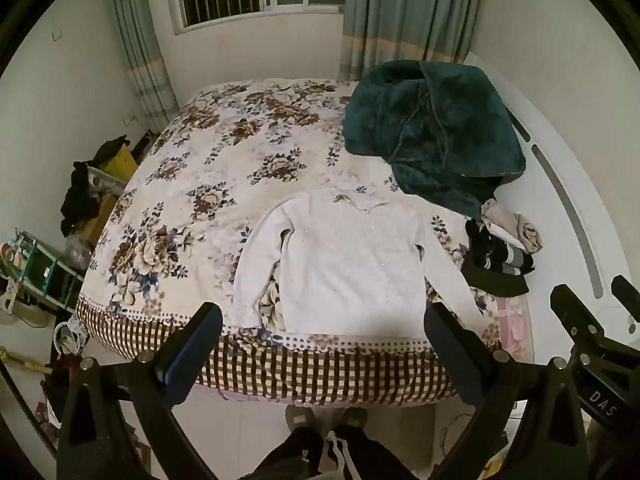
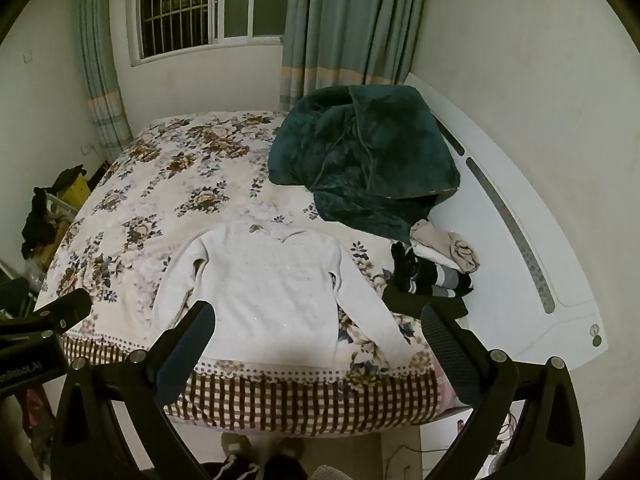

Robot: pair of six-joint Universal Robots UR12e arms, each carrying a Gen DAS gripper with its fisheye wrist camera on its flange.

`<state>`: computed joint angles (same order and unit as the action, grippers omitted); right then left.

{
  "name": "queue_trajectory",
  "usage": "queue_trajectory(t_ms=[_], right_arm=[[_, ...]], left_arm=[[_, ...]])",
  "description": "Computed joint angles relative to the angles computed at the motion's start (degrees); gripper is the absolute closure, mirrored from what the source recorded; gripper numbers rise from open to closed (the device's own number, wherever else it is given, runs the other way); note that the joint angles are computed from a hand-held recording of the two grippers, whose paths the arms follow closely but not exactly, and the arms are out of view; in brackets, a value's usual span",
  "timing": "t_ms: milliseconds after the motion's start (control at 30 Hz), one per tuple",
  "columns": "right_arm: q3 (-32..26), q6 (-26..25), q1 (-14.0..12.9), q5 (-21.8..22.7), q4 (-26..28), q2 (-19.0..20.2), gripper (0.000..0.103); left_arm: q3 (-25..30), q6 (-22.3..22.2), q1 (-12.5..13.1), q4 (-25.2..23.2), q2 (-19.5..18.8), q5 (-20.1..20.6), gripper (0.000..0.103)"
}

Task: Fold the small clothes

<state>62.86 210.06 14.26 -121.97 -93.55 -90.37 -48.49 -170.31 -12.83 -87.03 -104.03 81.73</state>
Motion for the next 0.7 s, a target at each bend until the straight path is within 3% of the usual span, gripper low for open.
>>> queue_trajectory(t_ms=[467,700], right_arm=[[-1.94,0.08,0.32,-0.19,0.34,1.25,0.000],[-2.44,-0.09,0.48,-0.56,0.22,1.43,0.000]], left_arm=[[0.15,-0.19,-0.21,0.73,-0.14,0.28,0.000],[2.81,-0.78,-0.67,-0.47,-1.31,0.37,0.000]])
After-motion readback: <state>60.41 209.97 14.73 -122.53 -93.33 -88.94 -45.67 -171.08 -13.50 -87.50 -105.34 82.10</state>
